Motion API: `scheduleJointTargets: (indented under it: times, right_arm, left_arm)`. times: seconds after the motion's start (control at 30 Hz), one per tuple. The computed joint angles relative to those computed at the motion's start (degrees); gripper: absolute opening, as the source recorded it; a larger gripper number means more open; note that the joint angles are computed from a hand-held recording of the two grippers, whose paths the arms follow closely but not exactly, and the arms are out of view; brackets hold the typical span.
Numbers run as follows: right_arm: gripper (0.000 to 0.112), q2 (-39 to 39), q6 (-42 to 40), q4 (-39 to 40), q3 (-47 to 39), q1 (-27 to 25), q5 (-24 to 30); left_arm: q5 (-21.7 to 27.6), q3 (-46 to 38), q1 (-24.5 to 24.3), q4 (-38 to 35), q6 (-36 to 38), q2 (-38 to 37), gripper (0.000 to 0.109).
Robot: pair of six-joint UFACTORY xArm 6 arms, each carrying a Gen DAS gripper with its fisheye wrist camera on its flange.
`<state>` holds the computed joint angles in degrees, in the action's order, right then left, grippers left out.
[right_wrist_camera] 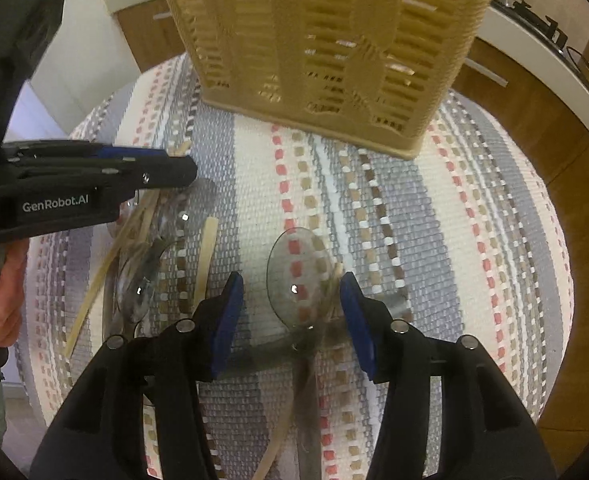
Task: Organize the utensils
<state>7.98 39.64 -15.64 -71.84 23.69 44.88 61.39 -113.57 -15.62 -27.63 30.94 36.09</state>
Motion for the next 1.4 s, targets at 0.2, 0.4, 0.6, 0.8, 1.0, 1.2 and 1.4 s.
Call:
scheduleJointTargets:
  times: [0.2,0.4,0.6,0.8,1.0,1.2,1.4]
  right_arm:
    - [0.03,0.8,0.2,-1.1,-1.8,0.2,2.1]
    - [0.03,-4.0,2.4,-2.2,3.2,-0.2,-3.1]
    - [0.03,-12.3,9.3,-8.8,10.4,-0.1,-11.3]
    - [0.03,-17.7,21.0,-21.7,13.5,1.2,-15.1]
    - [0.03,-20.7,31.6,-33.4,13.6,1.2,-17.9]
    - [0.03,-21.1,43.2,-46.8,10.4,-1.5,-20.2]
    - [0.03,-16.7,50.3,-56.1,2.6,-6.7,-21.4]
  left_arm:
    - [-1.6,1.2,-1.2,0.6,0.9,-0.1,0.004]
    - [-6.4,9.2,-0.6,-7.2,8.7,-6.2,0.003]
    - [-11.0,20.3,0.7,-20.9,21.5,-16.7,0.003]
    - [-13.1,26.1,2.0,-32.7,31.5,-24.2,0.003]
    - [-16.4,27.8,3.1,-45.8,42.2,-28.4,0.003]
    - [-19.5,20.6,2.6,-53.1,44.7,-24.5,0.003]
    - [-23.4,8.2,1.3,-56.1,43.7,-16.6,0.003]
